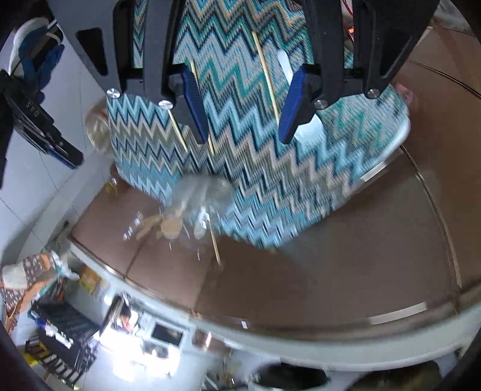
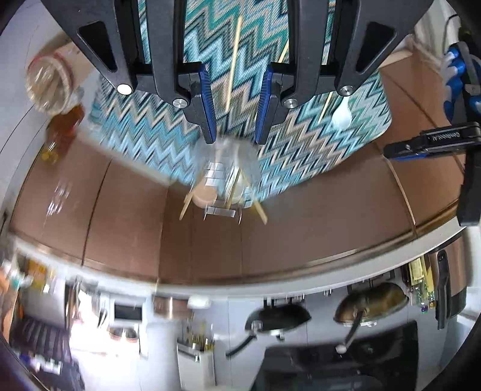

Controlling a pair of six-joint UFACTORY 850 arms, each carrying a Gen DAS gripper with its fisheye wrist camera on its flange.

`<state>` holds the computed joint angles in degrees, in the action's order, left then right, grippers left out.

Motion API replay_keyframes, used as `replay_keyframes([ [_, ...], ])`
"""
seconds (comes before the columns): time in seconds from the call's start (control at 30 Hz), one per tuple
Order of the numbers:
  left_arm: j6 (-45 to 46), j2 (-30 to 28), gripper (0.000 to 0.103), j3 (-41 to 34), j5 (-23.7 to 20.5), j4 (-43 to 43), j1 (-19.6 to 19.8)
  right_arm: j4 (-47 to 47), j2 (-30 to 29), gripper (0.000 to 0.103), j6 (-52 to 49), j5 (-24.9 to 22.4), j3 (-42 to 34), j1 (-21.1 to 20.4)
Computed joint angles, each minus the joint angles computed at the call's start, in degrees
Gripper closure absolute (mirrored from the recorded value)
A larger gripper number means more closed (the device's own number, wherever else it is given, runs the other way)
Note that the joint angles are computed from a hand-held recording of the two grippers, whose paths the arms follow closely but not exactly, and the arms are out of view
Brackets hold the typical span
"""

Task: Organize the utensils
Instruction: 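Withdraw both open grippers from the basket back over the table, then close the right gripper on a wooden chopstick while the left gripper grasps another chopstick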

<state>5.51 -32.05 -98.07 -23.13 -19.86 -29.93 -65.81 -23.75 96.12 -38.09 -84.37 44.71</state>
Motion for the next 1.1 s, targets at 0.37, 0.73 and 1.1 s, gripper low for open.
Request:
replay_keyframes([
  [0.37, -7.1, -13.8, 0.069, -13.6, -15.7, 3.0, 0.9, 19.5, -5.7, 0.076, -16.7, 8.3, -1.4, -4.6],
  [0.73, -12.3, -25.8, 0.082, -29.4, -26.4, 8.3, 1.0, 38.0, -12.2, 0.077, -36.0, 11.7, -5.1, -9.5],
  [1.1, -13.4, -34.5, 0.088, -42.2, -34.7, 9.5, 1.2, 58.3, -20.0, 0.081, -56.5, 8.6, -14.7, -13.9],
])
